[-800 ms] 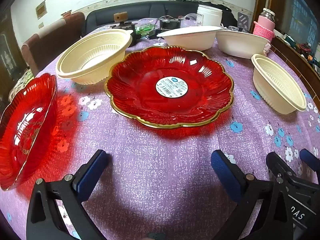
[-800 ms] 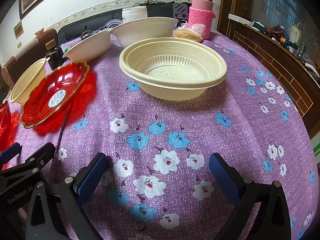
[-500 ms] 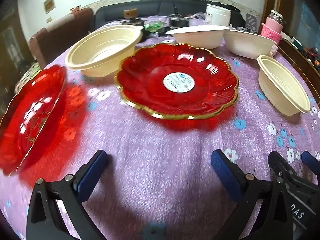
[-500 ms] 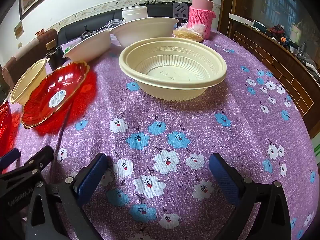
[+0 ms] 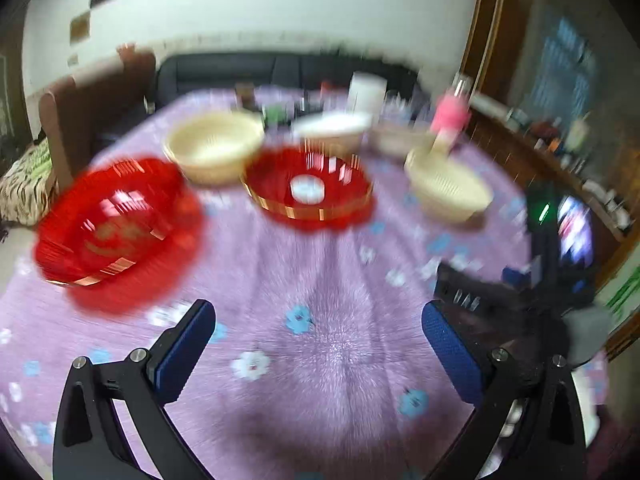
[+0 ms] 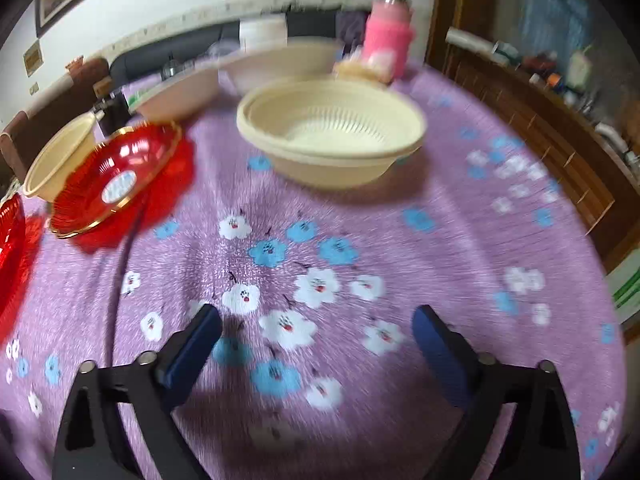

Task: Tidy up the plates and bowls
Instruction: 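Move the right tool toward the large red scalloped plate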

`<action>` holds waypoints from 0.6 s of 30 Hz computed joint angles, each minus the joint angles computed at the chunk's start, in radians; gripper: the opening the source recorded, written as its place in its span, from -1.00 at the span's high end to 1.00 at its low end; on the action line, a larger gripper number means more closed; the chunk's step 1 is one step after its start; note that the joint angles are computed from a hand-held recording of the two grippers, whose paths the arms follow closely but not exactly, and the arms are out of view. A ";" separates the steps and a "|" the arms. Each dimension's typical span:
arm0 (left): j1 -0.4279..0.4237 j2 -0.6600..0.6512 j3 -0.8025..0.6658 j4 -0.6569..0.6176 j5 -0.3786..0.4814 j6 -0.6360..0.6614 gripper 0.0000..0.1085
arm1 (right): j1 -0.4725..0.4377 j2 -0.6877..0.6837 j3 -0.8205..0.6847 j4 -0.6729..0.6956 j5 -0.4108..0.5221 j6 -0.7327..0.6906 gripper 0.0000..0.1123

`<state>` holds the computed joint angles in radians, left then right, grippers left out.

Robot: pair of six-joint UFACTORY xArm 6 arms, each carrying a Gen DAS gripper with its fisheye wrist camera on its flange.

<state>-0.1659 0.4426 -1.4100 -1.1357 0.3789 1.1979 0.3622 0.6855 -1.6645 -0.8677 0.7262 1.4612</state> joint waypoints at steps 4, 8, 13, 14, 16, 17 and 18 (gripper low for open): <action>0.124 -0.121 0.019 0.029 0.242 -0.008 -0.80 | 0.089 -0.158 0.119 -0.234 0.084 0.178 -0.70; 0.222 -0.258 0.039 -0.088 0.281 0.133 -0.77 | 0.181 -0.294 0.147 -0.430 0.214 0.281 -0.70; 0.311 -0.320 -0.044 -0.112 0.263 0.165 -0.82 | 0.246 -0.388 0.082 -0.603 0.202 0.278 -0.76; 0.317 -0.309 -0.086 -0.105 0.227 0.153 -0.86 | 0.249 -0.385 0.049 -0.588 0.184 0.248 -0.76; 0.328 -0.262 -0.178 -0.047 0.206 0.093 -0.90 | 0.226 -0.333 -0.082 -0.527 0.068 0.169 -0.76; 0.346 -0.221 -0.245 0.026 0.221 0.035 -0.90 | 0.214 -0.294 -0.150 -0.481 0.013 0.127 -0.77; 0.355 -0.178 -0.304 0.085 0.237 -0.021 -0.90 | 0.203 -0.257 -0.202 -0.431 -0.027 0.086 -0.77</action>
<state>0.1895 0.2649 -1.7139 -1.0511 0.6163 1.1769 0.5654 0.4286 -1.8668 -1.2990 0.6988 1.5474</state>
